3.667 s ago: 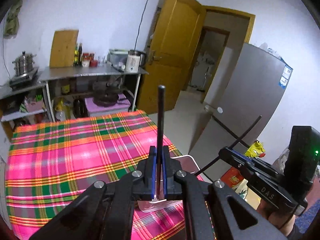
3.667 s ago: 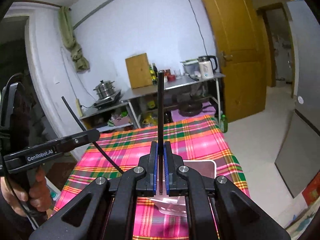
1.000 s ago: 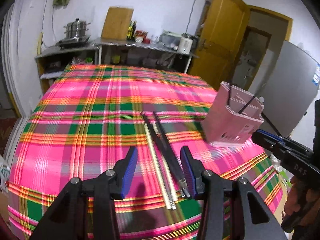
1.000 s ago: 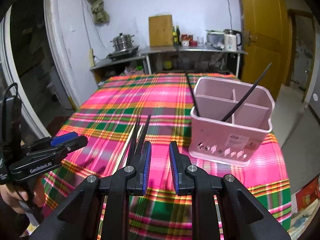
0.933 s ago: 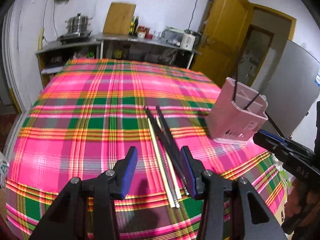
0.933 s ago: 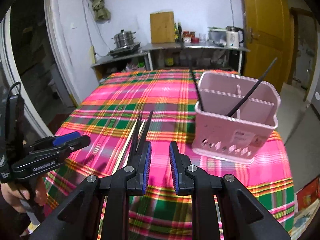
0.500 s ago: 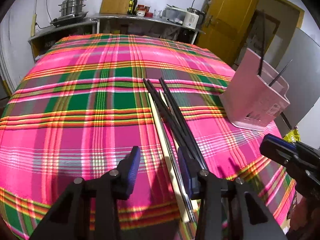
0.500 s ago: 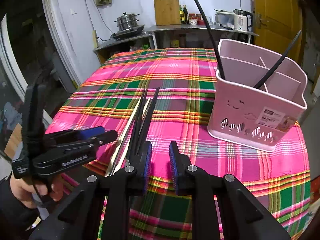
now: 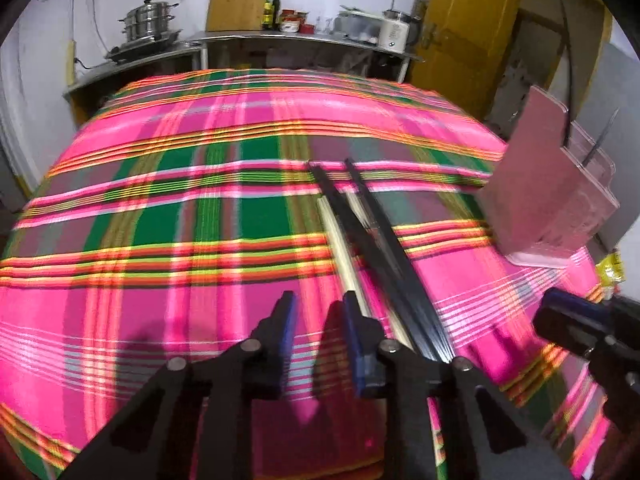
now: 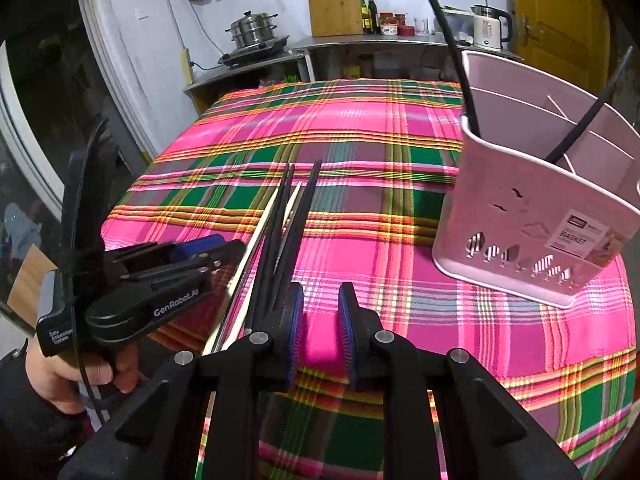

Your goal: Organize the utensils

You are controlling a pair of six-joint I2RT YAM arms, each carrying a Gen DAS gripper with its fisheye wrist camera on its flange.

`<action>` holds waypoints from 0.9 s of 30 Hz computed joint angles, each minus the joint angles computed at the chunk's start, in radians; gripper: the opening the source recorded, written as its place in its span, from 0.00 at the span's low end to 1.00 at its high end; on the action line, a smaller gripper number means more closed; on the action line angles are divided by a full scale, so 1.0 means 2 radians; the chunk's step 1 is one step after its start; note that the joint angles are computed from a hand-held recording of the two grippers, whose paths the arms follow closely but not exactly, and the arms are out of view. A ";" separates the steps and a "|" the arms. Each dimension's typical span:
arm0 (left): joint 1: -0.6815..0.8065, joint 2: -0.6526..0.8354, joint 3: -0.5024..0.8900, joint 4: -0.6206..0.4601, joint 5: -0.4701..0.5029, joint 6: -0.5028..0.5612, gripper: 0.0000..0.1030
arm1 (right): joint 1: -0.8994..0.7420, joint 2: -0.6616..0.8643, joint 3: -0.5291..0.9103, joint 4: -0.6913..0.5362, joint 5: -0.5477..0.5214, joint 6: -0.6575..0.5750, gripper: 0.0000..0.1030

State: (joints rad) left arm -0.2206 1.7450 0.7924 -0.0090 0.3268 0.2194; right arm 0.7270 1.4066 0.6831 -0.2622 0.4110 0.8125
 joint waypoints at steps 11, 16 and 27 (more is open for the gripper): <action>0.017 0.021 0.042 -0.032 0.051 -0.013 0.27 | -0.033 0.059 0.028 0.052 -0.031 -0.034 0.18; 0.035 0.027 0.054 -0.042 0.062 -0.015 0.27 | -0.059 0.103 0.054 0.076 -0.056 -0.054 0.18; 0.052 0.045 0.076 -0.063 0.092 -0.023 0.28 | -0.092 0.172 0.085 0.104 -0.098 -0.064 0.12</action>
State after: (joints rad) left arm -0.1173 1.8355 0.9443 -0.1341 0.5104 0.1739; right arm 0.5438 1.7498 0.8541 -0.0541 0.2147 0.6836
